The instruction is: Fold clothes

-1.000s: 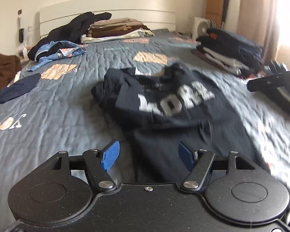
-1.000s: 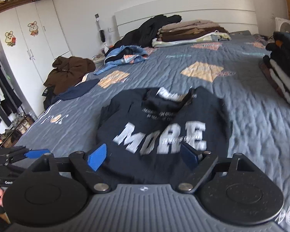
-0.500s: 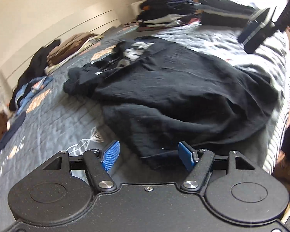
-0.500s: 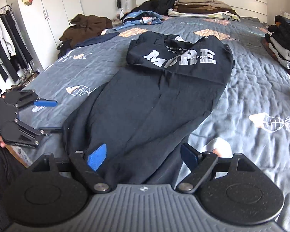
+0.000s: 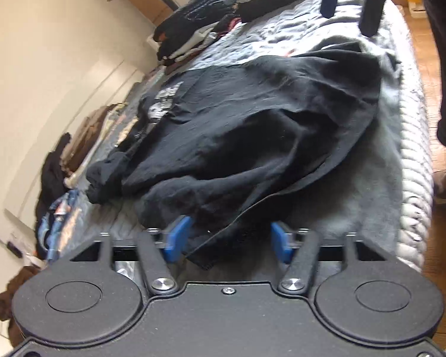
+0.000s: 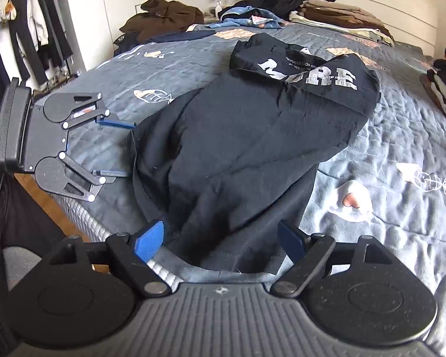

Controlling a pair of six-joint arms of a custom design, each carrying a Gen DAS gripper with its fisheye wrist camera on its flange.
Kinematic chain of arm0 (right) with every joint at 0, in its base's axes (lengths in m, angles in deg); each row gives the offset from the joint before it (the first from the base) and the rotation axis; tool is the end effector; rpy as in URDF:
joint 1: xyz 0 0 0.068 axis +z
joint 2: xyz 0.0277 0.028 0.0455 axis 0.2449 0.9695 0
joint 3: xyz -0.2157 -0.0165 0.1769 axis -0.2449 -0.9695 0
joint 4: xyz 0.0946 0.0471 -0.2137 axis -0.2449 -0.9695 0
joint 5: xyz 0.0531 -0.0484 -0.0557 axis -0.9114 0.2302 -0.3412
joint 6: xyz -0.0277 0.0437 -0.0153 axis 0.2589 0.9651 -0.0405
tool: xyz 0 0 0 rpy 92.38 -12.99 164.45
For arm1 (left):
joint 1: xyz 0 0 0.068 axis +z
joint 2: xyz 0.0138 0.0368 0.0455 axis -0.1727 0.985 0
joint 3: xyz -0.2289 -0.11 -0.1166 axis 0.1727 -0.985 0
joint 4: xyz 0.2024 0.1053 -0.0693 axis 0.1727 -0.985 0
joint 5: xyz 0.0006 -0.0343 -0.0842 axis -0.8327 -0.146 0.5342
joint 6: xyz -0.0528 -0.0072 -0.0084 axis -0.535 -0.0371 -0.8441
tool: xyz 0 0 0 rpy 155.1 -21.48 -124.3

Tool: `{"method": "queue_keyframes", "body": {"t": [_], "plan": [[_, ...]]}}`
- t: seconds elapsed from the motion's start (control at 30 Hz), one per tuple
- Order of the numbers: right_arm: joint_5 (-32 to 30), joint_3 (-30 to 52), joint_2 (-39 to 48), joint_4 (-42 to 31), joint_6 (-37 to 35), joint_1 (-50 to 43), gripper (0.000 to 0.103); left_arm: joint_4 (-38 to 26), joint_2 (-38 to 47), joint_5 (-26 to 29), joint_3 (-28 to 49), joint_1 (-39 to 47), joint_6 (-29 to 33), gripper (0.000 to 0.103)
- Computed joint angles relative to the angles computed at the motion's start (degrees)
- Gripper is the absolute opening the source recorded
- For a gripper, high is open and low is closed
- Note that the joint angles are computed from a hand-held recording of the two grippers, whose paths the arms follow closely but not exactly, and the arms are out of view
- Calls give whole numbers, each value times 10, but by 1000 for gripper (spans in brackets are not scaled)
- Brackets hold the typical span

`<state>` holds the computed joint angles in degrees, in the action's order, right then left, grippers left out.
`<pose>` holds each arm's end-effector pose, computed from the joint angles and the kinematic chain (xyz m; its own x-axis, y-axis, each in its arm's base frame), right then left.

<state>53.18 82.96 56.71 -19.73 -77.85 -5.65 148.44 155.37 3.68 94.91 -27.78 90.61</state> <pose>0.2588 -0.0719 0.1333 -0.6273 -0.3932 -0.6722 -0.5635 0.8250 0.0434 0.3150 -0.1017 0.0361 -0.1189 0.8277 -0.5484 0.6096 0.4968 0.6177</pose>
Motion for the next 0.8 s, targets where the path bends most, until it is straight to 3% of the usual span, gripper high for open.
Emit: {"method": "queue_keyframes", "body": {"t": [0.03,0.1,0.33,0.4,0.53,0.8], "plan": [[13,-4,3,11,0,8,83,-5,0,-1,6,1,-11,15],[34,-12,15,37,2,22,83,-47,-27,36,17,17,-75,9],[48,-37,42,119,31,44,83,-82,-124,193,31,78,-345,7],[53,-58,41,167,50,55,83,-82,-127,215,38,83,-389,7],[84,-82,49,229,76,90,83,-80,-129,234,46,86,-436,7],[167,-133,94,386,77,150,82,-75,-132,241,50,89,-452,7]]}}
